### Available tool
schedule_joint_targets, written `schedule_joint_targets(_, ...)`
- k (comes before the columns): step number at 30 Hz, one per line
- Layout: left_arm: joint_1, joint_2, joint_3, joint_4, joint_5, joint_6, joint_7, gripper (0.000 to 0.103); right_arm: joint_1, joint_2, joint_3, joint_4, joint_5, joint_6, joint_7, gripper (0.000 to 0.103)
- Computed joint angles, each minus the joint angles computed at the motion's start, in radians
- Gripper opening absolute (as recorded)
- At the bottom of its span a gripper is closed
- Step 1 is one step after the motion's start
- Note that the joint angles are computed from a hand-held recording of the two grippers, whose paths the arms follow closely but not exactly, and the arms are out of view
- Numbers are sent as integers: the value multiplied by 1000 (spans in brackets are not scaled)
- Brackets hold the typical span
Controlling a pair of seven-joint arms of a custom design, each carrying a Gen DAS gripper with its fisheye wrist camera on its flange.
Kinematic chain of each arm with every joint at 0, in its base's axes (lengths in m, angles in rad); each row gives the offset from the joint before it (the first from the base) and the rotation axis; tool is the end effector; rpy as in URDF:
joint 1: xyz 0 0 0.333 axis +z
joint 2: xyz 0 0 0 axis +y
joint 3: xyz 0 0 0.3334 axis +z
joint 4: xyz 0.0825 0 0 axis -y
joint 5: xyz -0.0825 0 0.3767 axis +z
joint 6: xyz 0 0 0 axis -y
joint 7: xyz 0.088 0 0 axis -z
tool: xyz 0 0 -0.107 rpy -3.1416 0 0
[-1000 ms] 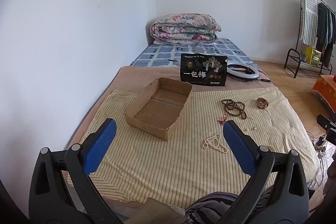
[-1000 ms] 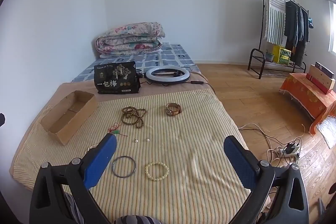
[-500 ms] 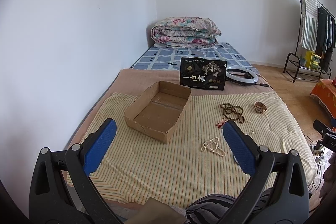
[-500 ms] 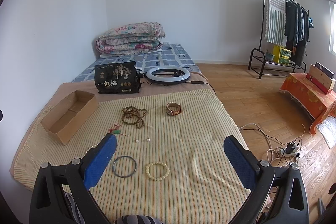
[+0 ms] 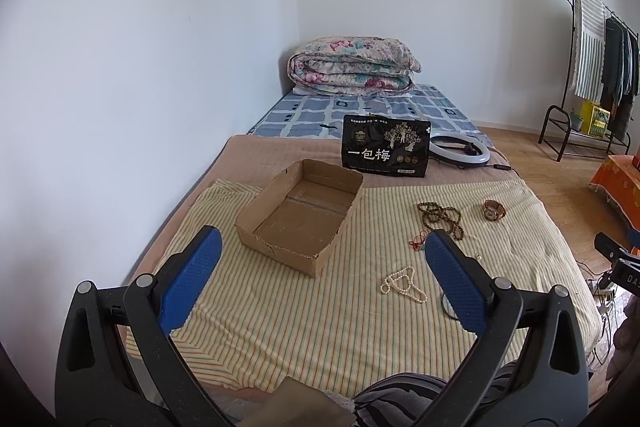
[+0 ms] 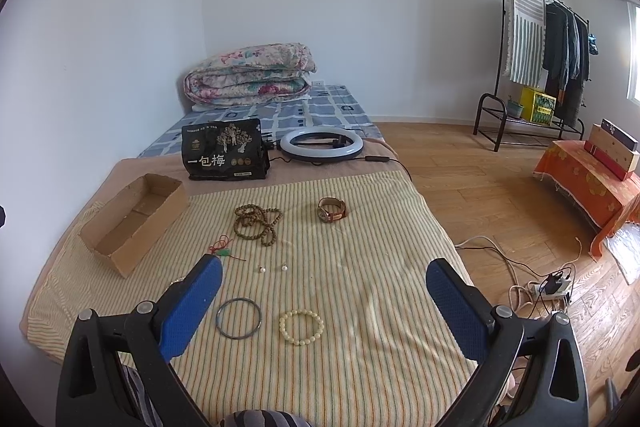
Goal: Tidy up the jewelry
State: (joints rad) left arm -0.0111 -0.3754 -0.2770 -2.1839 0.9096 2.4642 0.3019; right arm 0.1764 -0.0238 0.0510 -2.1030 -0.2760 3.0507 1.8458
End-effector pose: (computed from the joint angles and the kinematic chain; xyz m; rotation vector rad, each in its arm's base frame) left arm 0.4533 -0.1571 0.6254 -1.8281 1.1961 -0.6648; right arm 0.5605 0.1518 0.5667 -1.7743 1.4289 -0.7746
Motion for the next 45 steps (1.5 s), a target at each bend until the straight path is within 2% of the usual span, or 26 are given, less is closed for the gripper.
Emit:
schedule_joint_targets(4,7,12,-11,14,2,-3,-3,103,2,-1,0,0,8,-1,-8,103)
schedule_joint_targets(5,-6,-12,17,-18,-4,16,14,103,2,-1,0,0,13,-3,-13,103)
schedule_joint_targets(15,4,-4,-2,-2,-8,6,11,103,2,-1,1,0,10,-2,-10,103)
schedule_joint_targets(26,10,-19,3,-28,-5,25,7,103,5,-1,3,2,6,-8,-11,103)
schedule_joint_targets(45,4,-2,0,-2,-17,11,15,103,9,6,-1,13,21,-29,-23,103)
